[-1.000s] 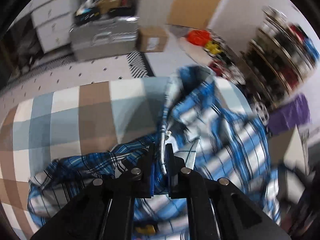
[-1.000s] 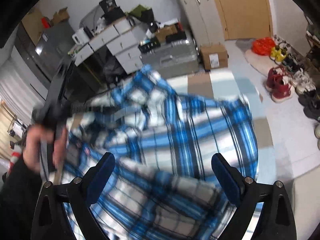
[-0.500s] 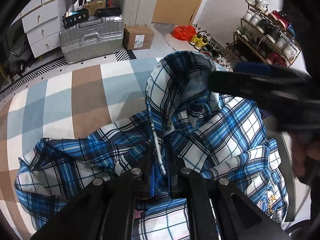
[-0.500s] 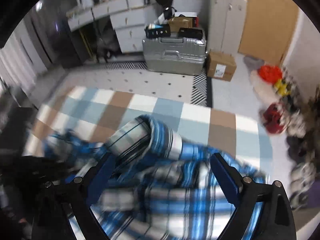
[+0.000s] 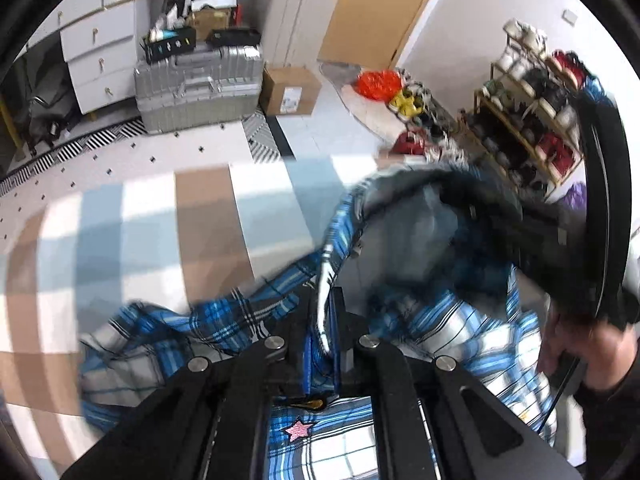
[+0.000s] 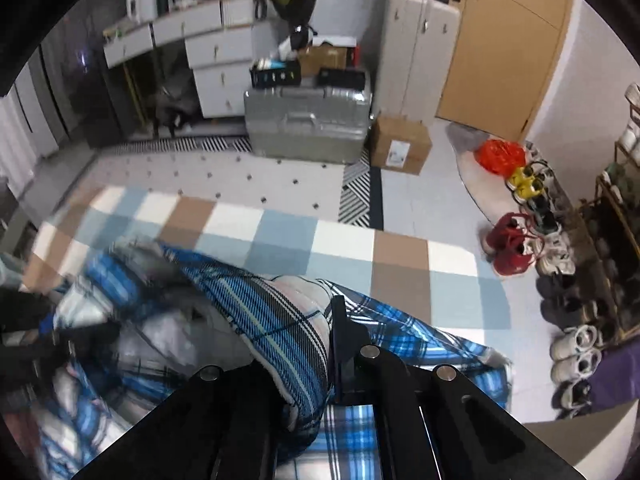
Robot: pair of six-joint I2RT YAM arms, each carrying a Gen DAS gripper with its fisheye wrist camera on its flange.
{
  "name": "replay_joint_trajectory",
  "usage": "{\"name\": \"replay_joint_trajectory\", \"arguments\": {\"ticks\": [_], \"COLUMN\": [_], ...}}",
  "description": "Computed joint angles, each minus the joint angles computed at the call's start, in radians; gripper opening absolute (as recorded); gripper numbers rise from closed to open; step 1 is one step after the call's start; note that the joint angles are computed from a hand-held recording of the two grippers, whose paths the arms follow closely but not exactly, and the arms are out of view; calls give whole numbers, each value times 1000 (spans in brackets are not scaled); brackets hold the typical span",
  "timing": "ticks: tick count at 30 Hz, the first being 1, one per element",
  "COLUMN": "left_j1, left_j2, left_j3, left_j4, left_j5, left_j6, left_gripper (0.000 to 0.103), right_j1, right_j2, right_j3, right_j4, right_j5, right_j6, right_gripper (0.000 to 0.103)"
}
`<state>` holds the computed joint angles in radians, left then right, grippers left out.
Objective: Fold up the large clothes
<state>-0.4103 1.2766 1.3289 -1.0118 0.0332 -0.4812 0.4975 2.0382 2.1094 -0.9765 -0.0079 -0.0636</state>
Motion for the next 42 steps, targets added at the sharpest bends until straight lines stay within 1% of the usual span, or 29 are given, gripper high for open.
{"name": "replay_joint_trajectory", "arguments": {"ticks": [2, 4, 7, 8, 9, 10, 11, 12, 13, 14, 15, 17, 18, 20, 22, 23, 25, 26, 28, 30, 31, 33, 35, 37, 38, 39, 40, 41, 42], "left_j1": [-16, -62, -176, -246, -279, -362, -432, -470, -524, -611, -647, -760, -841, -917, -1018, -1047, -1093, -1109, -1116, -1117, -1115, -1108, -1081, -1061, -1063, -1059, -1055, -1084, -1063], "left_j2": [18, 18, 0, -6, -17, -23, -43, -64, -88, -115, -124, -153, -165, -165, -161, -151, -140, -134, -137, -153, -168, -198, -215, -223, -225, -219, -212, -205, -221], "left_j3": [112, 203, 272, 293, 289, 294, 276, 253, 225, 188, 162, 96, 50, 1, -70, -91, -153, -183, -251, -295, -315, -338, -347, -349, -352, -353, -353, -360, -372], "left_j4": [-81, -149, -244, -285, -300, -340, -355, -351, -347, -350, -346, -334, -336, -329, -331, -326, -293, -273, -217, -183, -165, -149, -140, -138, -135, -135, -138, -139, -123], "left_j5": [-28, -65, -165, -213, -236, -309, -348, -357, -379, -425, -453, -491, -516, -533, -582, -581, -575, -569, -546, -540, -536, -535, -523, -510, -515, -513, -504, -502, -482], "left_j6": [-13, -27, -46, -84, -102, -154, -207, -237, -275, -343, -373, -474, -563, -654, -783, -818, -883, -910, -944, -977, -983, -980, -951, -926, -923, -910, -903, -933, -906], "left_gripper": [2, 2, 2, 2, 2, 2, 2, 2, 2, 2, 2, 2, 2, 2, 2, 2, 2, 2, 2, 2, 2, 2, 2, 2, 2, 2, 2, 2, 1], "right_j1": [-7, -10, -31, -39, -44, -50, -53, -62, -67, -75, -86, -101, -105, -118, -137, -136, -88, -59, -20, -11, -22, 0, 11, -4, -13, -55, -101, -164, -203], "right_j2": [-34, -72, -174, -218, -272, -324, -372, -452, -507, -562, -647, -747, -806, -942, -1035, -1076, -1172, -1215, -1263, -1303, -1304, -1302, -1298, -1283, -1283, -1277, -1276, -1272, -1275], "right_j3": [1, -6, -72, -111, -166, -223, -274, -363, -422, -483, -585, -704, -778, -934, -1043, -1089, -1210, -1265, -1345, -1401, -1413, -1427, -1424, -1406, -1391, -1363, -1345, -1322, -1308], "right_j4": [-19, -32, -40, -37, -24, -8, 3, 28, 38, 50, 83, 96, 109, 154, 153, 151, 172, 181, 187, 188, 193, 184, 168, 139, 118, 85, 51, 11, -7], "right_j5": [-14, -30, -91, -113, -126, -145, -162, -184, -195, -214, -234, -267, -278, -294, -321, -318, -251, -214, -172, -168, -186, -164, -156, -187, -202, -244, -288, -346, -370], "right_j6": [1, -4, 2, 2, 4, 7, 11, 18, 15, 13, 22, 42, 55, 84, 108, 129, 170, 190, 232, 267, 272, 282, 273, 242, 231, 196, 156, 99, 67], "right_gripper": [3, 3, 3, 3, 3, 3, 3, 3, 3, 3, 3, 3, 3, 3, 3, 3, 3, 3, 3, 3, 3, 5, 8, 12, 19, 32, 42, 57, 58]}}
